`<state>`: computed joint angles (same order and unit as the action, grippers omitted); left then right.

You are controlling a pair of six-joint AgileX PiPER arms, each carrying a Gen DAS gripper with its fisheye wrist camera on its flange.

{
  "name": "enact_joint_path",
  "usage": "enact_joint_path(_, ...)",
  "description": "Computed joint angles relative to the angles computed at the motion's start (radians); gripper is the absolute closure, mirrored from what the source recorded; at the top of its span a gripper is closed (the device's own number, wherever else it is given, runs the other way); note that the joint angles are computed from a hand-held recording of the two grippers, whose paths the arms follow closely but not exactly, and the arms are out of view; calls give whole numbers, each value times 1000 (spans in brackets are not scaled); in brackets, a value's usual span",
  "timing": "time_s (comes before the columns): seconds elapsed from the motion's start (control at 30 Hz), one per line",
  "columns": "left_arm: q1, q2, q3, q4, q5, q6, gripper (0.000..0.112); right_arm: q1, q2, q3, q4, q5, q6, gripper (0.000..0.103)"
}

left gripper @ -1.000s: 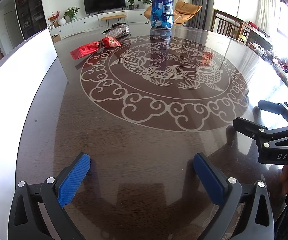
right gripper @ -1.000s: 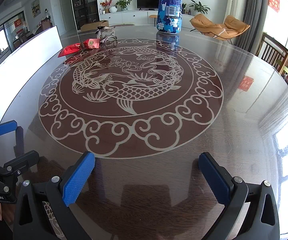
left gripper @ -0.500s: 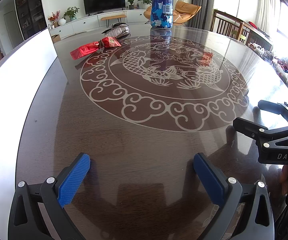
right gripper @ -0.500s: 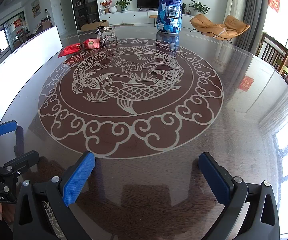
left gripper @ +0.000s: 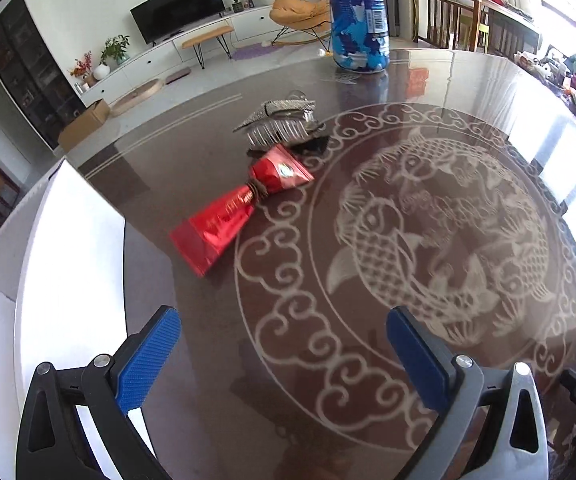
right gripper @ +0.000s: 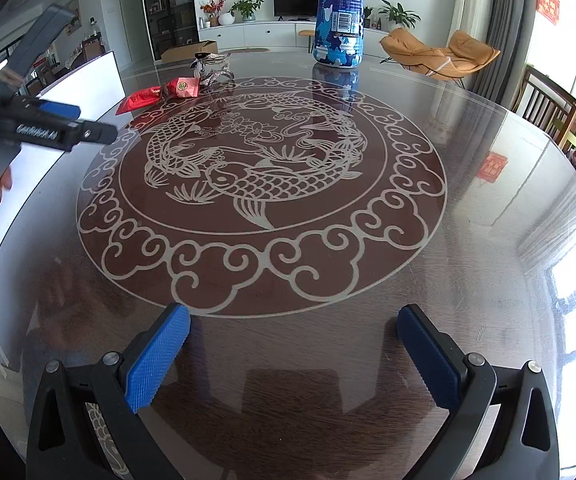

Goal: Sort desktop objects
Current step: 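Grasp the red candy packet with the left gripper while the right grasps the rhinestone bow clip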

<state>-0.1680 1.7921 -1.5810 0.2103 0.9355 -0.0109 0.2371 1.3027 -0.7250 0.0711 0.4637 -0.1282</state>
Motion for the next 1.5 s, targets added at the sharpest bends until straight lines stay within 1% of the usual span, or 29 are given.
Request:
enact_joint_path(0.17, 12, 246, -333, 45, 104, 59, 9, 1, 0, 0, -1, 1, 2, 0)
enact_joint_path(0.23, 18, 322, -423, 53, 134, 72, 9, 0, 0, 0, 1, 0, -1, 0)
enact_joint_path(0.27, 27, 349, -456, 37, 142, 83, 9, 0, 0, 0, 0, 1, 0, 0)
enact_joint_path(0.3, 48, 358, -475, -14, 128, 98, 9, -1, 0, 0, 1, 1, -2, 0)
enact_joint_path(0.4, 105, 432, -597, -144, 187, 114, 9, -1, 0, 0, 1, 0, -2, 0)
enact_joint_path(0.47, 141, 459, -624, -242, 202, 105, 9, -1, -1, 0, 2, 0, -2, 0)
enact_joint_path(0.5, 148, 448, -600, -247, 167, 96, 9, -2, -1, 1, 2, 0, -3, 0)
enact_joint_path(0.53, 148, 445, -590, -248, 150, 100, 9, -1, -1, 1, 2, 1, -2, 0)
enact_joint_path(0.57, 148, 445, -590, -247, 148, 104, 9, -2, 0, 1, 2, 0, -3, 0)
enact_joint_path(0.63, 149, 466, -633, -257, 189, 123, 9, -1, -2, 0, 2, 1, -2, 0)
enact_joint_path(0.67, 149, 460, -621, -260, 183, 135, 9, -2, -1, 1, 2, 0, -3, 0)
enact_joint_path(0.7, 139, 430, -569, -261, 164, 136, 14, -2, -1, 1, 3, 0, -3, 0)
enact_joint_path(0.73, 136, 403, -525, -261, 130, 136, 32, -1, -1, 1, 2, 0, -2, 0)
enact_joint_path(0.77, 131, 373, -478, -254, 96, 121, 58, -1, -1, 1, 2, 0, -2, 0)
enact_joint_path(0.8, 129, 362, -464, -245, 88, 98, 71, -2, -1, 2, 2, 0, -3, 0)
enact_joint_path(0.83, 124, 348, -444, -226, 84, 67, 94, -2, -1, 2, 2, 0, -3, 0)
enact_joint_path(0.87, 123, 328, -410, -219, 71, 49, 94, -2, -2, 2, 2, 0, -2, 0)
enact_joint_path(0.97, 107, 215, -211, -163, -35, -51, 94, -2, -1, 2, 2, 0, -3, 0)
enact_joint_path(1.07, 98, 50, 57, -111, -157, -215, 94, -2, -1, 2, 2, 0, -3, 0)
enact_joint_path(1.1, 89, -11, 150, -85, -198, -255, 94, -2, -1, 2, 3, 0, -4, 0)
enact_joint_path(1.17, 56, -118, 311, 16, -259, -341, 93, -1, -2, 3, 2, -1, -2, 0)
enact_joint_path(1.23, 31, -207, 440, 83, -313, -396, 93, -1, 0, 2, 9, -2, -10, 0)
enact_joint_path(1.27, 28, -241, 486, 93, -336, -408, 93, 5, 18, -13, 23, -4, -31, 0)
enact_joint_path(1.33, 28, -288, 551, 107, -373, -427, 93, 21, 90, -82, 101, 11, -151, 0)
enact_joint_path(1.4, 35, -313, 589, 109, -406, -436, 93, 48, 199, -195, 143, 29, -224, 0)
enact_joint_path(1.5, 53, -325, 596, 77, -412, -403, 93, 81, 389, -411, 191, 47, -298, 0)
